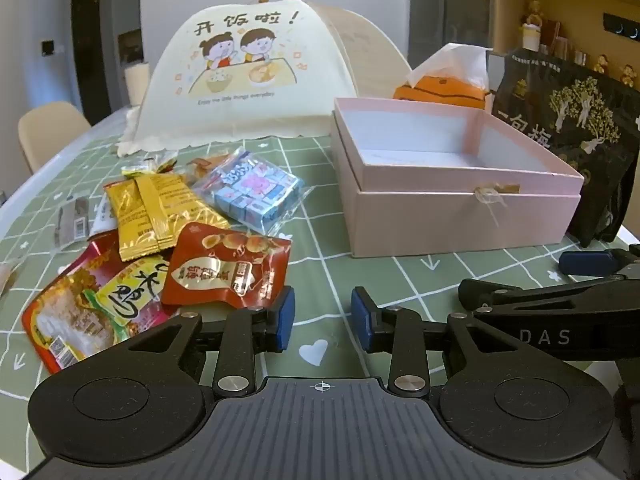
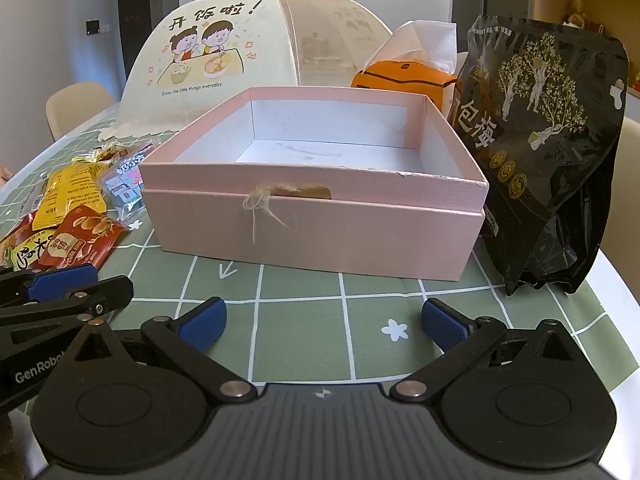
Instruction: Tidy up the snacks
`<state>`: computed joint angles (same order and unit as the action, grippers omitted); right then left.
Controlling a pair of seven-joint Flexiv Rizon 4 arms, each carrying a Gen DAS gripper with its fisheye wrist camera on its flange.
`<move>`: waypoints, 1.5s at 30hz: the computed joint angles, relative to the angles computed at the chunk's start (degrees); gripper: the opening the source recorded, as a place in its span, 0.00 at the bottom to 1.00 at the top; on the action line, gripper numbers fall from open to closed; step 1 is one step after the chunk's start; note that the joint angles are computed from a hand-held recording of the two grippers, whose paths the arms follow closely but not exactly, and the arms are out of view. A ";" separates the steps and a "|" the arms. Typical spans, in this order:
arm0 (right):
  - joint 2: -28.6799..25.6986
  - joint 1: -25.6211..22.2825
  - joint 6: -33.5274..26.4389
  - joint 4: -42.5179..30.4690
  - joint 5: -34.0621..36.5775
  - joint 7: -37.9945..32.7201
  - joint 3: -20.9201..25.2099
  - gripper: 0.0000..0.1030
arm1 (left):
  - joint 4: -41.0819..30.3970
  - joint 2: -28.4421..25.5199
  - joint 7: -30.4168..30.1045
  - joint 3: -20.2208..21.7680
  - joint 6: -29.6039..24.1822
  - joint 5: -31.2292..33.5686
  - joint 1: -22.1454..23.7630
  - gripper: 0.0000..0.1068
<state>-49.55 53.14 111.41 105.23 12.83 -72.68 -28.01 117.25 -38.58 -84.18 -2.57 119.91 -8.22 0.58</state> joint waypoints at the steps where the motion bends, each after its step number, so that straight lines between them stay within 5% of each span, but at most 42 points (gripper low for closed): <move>1: 0.35 -0.26 -0.87 -0.05 -0.38 -0.01 0.26 1.00 | 0.00 0.01 0.05 0.10 -0.01 -0.03 -0.07 0.34; 45: 0.70 -0.57 -1.42 0.31 -2.35 1.51 0.17 1.00 | 0.02 0.14 0.62 0.45 -0.24 -0.54 -0.45 0.34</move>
<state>-48.85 52.57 109.99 105.54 10.48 -71.17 -27.85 117.26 -38.44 -83.55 -2.12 119.67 -8.76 0.13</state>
